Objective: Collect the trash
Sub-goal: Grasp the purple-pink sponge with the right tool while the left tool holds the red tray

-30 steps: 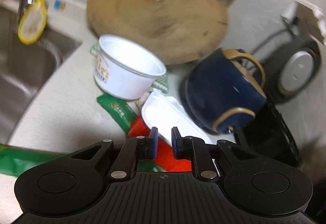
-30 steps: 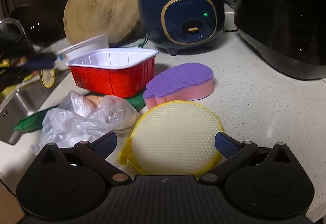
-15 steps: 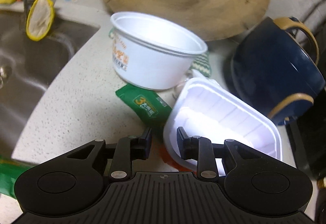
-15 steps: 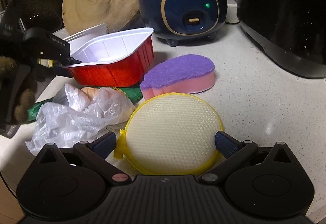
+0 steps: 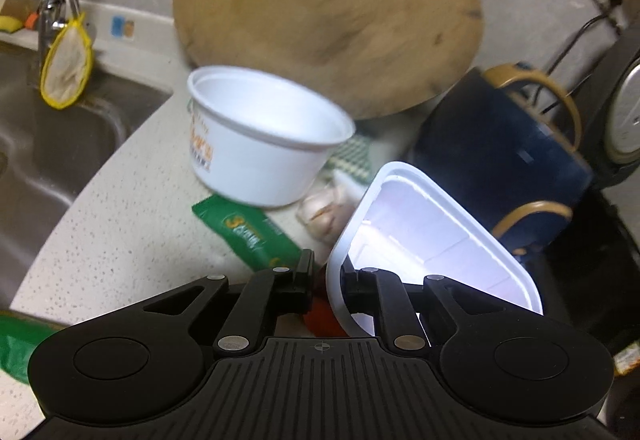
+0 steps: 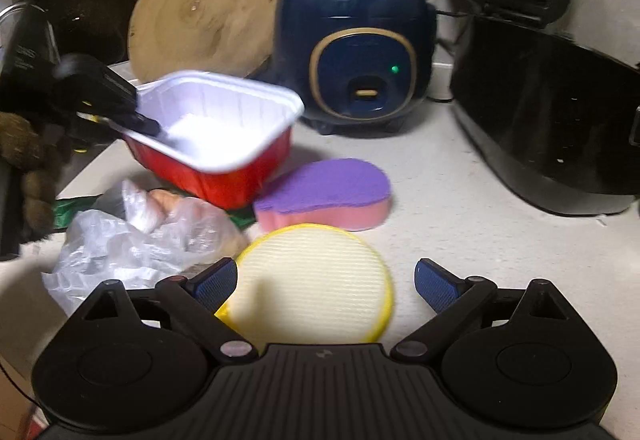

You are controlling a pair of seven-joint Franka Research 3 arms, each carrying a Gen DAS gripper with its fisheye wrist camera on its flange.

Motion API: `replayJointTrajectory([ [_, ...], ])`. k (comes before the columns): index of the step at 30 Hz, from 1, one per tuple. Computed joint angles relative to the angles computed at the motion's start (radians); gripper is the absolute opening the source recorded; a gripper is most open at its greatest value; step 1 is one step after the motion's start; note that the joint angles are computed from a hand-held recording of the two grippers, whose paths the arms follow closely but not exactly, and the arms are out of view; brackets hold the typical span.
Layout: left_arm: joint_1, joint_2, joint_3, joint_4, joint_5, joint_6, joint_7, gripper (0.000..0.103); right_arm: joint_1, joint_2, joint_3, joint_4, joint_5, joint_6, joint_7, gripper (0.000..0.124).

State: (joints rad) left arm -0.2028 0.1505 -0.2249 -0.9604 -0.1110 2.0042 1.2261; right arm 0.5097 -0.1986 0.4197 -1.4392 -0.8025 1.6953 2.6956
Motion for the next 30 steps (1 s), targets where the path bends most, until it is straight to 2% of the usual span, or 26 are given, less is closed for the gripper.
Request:
replayJointTrajectory([
  [6,0.039,-0.075,0.012,-0.042,-0.092,-0.024,0.035,0.015,-0.014,-0.029,0.001,-0.051,0.004,0.009,-0.005,0.096],
  [9,0.055,-0.143,0.031,-0.117,-0.118,-0.031,0.06,0.015,-0.025,-0.016,0.015,-0.042,-0.021,-0.06,-0.025,0.096],
  [12,0.066,-0.215,0.054,-0.211,-0.124,-0.033,0.074,0.015,-0.022,0.011,0.037,-0.018,-0.105,-0.173,-0.04,0.096],
  [15,0.075,-0.271,0.08,-0.291,-0.136,-0.047,0.057,0.014,-0.004,0.03,0.035,0.009,-0.175,-0.24,-0.035,0.096],
  [17,0.079,-0.304,0.096,-0.34,-0.152,-0.05,0.046,0.014,0.008,0.011,0.005,0.001,-0.164,-0.188,-0.001,0.096],
  [20,0.08,-0.344,0.114,-0.396,-0.168,-0.044,0.037,0.014,-0.01,-0.039,-0.05,-0.035,-0.066,-0.014,0.076,0.096],
  [22,0.079,-0.359,0.123,-0.413,-0.175,-0.04,0.035,0.014,-0.036,-0.036,-0.059,-0.028,-0.026,0.057,0.094,0.096],
  [24,0.076,-0.366,0.127,-0.415,-0.175,-0.041,0.041,0.014,-0.058,0.012,-0.039,0.03,-0.036,0.057,0.086,0.096],
  [27,0.07,-0.376,0.13,-0.419,-0.173,-0.047,0.051,0.014,-0.032,0.163,-0.017,0.209,-0.13,-0.056,0.041,0.096],
  [30,0.066,-0.38,0.132,-0.422,-0.178,-0.055,0.05,0.014,0.004,0.267,-0.05,0.33,-0.154,-0.069,0.004,0.096],
])
